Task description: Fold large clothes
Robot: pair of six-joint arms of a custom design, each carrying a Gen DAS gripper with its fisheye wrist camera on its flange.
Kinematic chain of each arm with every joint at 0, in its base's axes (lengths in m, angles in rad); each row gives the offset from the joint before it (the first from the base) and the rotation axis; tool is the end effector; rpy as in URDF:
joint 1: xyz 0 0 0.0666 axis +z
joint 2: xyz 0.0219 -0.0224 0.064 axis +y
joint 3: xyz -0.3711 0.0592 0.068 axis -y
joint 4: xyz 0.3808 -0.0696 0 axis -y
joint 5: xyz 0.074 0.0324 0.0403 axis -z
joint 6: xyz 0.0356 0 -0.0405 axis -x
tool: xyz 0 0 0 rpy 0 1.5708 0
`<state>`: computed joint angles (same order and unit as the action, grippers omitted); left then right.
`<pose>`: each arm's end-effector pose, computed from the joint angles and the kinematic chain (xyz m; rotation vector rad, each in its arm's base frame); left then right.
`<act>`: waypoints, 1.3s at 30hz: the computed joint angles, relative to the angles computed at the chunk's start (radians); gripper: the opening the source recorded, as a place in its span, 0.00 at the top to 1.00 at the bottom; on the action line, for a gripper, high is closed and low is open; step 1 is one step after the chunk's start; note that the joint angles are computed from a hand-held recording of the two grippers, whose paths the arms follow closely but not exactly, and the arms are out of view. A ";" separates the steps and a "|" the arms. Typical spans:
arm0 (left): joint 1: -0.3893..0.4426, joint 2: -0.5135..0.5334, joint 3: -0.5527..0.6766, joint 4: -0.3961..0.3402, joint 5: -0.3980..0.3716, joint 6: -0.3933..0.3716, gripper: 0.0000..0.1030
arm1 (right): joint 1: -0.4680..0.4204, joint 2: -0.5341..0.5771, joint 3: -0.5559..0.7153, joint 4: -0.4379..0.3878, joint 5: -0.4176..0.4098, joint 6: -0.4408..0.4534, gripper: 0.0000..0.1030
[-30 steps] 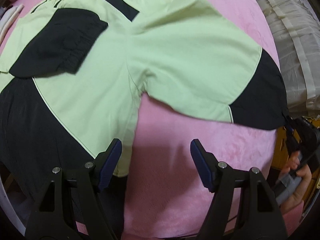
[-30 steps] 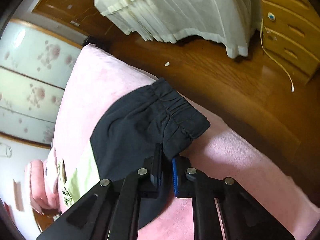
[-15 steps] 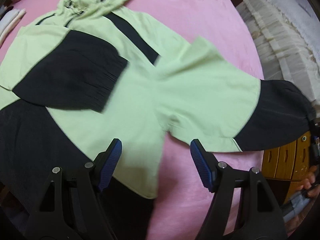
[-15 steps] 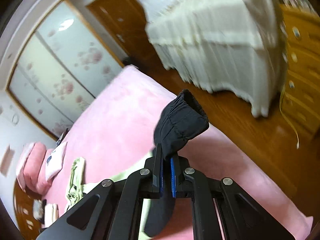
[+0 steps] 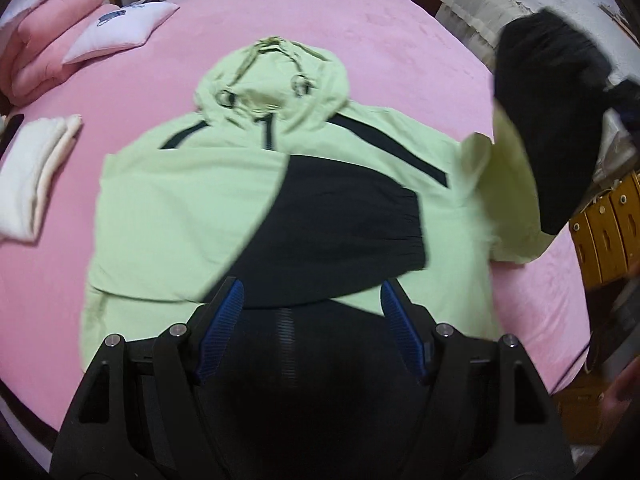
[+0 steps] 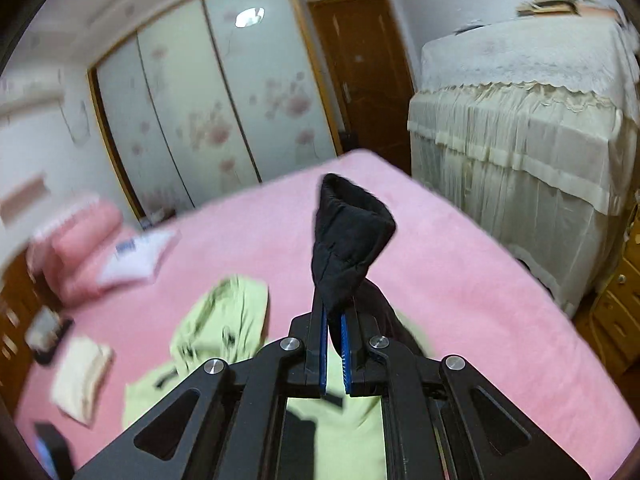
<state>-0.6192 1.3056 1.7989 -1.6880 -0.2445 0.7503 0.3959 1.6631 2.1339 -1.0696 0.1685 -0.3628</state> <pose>0.3023 -0.2053 0.5858 -0.2396 2.6875 -0.0680 0.5129 0.2075 0.6049 0.0608 2.1702 0.2541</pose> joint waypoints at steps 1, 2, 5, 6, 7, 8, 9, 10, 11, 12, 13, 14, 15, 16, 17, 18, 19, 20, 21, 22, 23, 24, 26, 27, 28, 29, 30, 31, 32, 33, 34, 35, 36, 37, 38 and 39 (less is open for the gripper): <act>0.027 -0.015 -0.013 0.000 0.009 -0.021 0.34 | 0.051 0.042 0.026 -0.037 0.030 -0.036 0.95; 0.065 -0.039 -0.037 0.004 0.024 -0.041 0.34 | 0.079 0.060 0.023 -0.045 0.035 -0.063 0.95; 0.161 -0.089 -0.103 0.018 0.088 -0.076 0.34 | 0.160 0.148 0.015 -0.105 0.037 -0.171 0.95; 0.183 -0.100 -0.122 0.021 0.108 -0.083 0.34 | 0.177 0.183 0.023 -0.140 0.025 -0.197 0.94; 0.209 -0.113 -0.146 0.023 0.132 -0.094 0.34 | 0.191 0.216 0.023 -0.173 -0.004 -0.215 0.92; 0.231 -0.121 -0.168 0.021 0.154 -0.104 0.34 | 0.197 0.271 0.061 -0.243 -0.056 -0.226 0.91; 0.243 -0.126 -0.184 0.019 0.170 -0.110 0.34 | 0.198 0.309 0.085 -0.298 -0.102 -0.237 0.91; 0.256 -0.130 -0.201 0.021 0.189 -0.116 0.34 | 0.182 0.337 0.086 -0.326 -0.146 -0.240 0.89; 0.269 -0.138 -0.222 0.022 0.201 -0.122 0.34 | 0.181 0.342 0.070 -0.339 -0.165 -0.258 0.89; 0.278 -0.142 -0.234 0.024 0.207 -0.127 0.34 | 0.177 0.328 0.036 -0.318 -0.173 -0.269 0.89; 0.271 -0.142 -0.242 0.029 0.207 -0.119 0.34 | 0.165 0.298 -0.026 -0.276 -0.180 -0.265 0.87; 0.273 -0.143 -0.252 0.035 0.215 -0.119 0.34 | 0.159 0.278 -0.053 -0.250 -0.187 -0.262 0.75; 0.273 -0.138 -0.256 0.044 0.226 -0.116 0.34 | 0.141 0.249 -0.112 -0.209 -0.202 -0.243 0.64; 0.278 -0.135 -0.261 0.055 0.244 -0.115 0.34 | 0.140 0.208 -0.175 -0.174 -0.207 -0.233 0.43; 0.281 -0.124 -0.264 0.071 0.266 -0.110 0.34 | 0.139 0.167 -0.230 -0.142 -0.204 -0.221 0.33; 0.282 -0.115 -0.260 0.082 0.290 -0.106 0.34 | 0.140 0.135 -0.267 -0.118 -0.188 -0.210 0.31; 0.285 -0.105 -0.258 0.097 0.319 -0.104 0.34 | 0.137 0.101 -0.301 -0.105 -0.166 -0.199 0.29; 0.282 -0.088 -0.251 0.108 0.353 -0.097 0.34 | 0.132 0.079 -0.319 -0.105 -0.144 -0.191 0.25; 0.279 -0.073 -0.244 0.115 0.381 -0.089 0.34 | 0.121 0.046 -0.352 -0.106 -0.142 -0.187 0.23; 0.275 -0.059 -0.239 0.127 0.405 -0.073 0.34 | 0.114 0.023 -0.381 -0.105 -0.140 -0.194 0.19; 0.268 -0.045 -0.237 0.148 0.430 -0.050 0.34 | 0.104 -0.005 -0.411 -0.105 -0.142 -0.204 0.19; 0.262 -0.036 -0.240 0.173 0.446 -0.023 0.34 | 0.090 -0.038 -0.446 -0.108 -0.147 -0.211 0.19; 0.256 -0.025 -0.259 0.246 0.492 0.044 0.34 | 0.062 -0.100 -0.500 -0.154 -0.153 -0.215 0.19; 0.254 -0.020 -0.274 0.286 0.512 0.082 0.34 | 0.047 -0.109 -0.513 -0.171 -0.158 -0.219 0.19; 0.250 -0.010 -0.292 0.328 0.530 0.139 0.34 | 0.032 -0.122 -0.534 -0.173 -0.162 -0.223 0.19; 0.244 0.001 -0.296 0.340 0.535 0.174 0.36 | 0.014 -0.136 -0.556 -0.171 -0.166 -0.230 0.19; 0.239 0.020 -0.294 0.343 0.542 0.211 0.42 | -0.003 -0.147 -0.579 -0.162 -0.170 -0.235 0.19; 0.231 0.038 -0.299 0.354 0.556 0.256 0.46 | -0.020 -0.148 -0.590 -0.161 -0.176 -0.234 0.19; 0.218 0.039 -0.308 0.364 0.559 0.287 0.47 | -0.045 -0.148 -0.595 -0.170 -0.187 -0.220 0.19; 0.205 0.043 -0.318 0.384 0.556 0.324 0.48 | -0.059 -0.143 -0.603 -0.163 -0.194 -0.205 0.19; 0.196 0.040 -0.329 0.407 0.547 0.353 0.48 | -0.075 -0.144 -0.605 -0.164 -0.202 -0.182 0.19; 0.186 0.039 -0.338 0.432 0.527 0.390 0.48 | -0.092 -0.143 -0.607 -0.164 -0.209 -0.149 0.19; 0.182 0.041 -0.343 0.450 0.515 0.414 0.53 | -0.107 -0.139 -0.604 -0.172 -0.204 -0.112 0.19; 0.176 0.043 -0.346 0.472 0.506 0.443 0.65 | -0.112 -0.129 -0.597 -0.180 -0.190 -0.091 0.19; 0.172 0.048 -0.348 0.491 0.506 0.469 0.72 | -0.127 -0.124 -0.594 -0.200 -0.167 -0.044 0.19; 0.167 0.051 -0.350 0.515 0.508 0.491 0.85 | -0.133 -0.113 -0.586 -0.206 -0.161 -0.021 0.19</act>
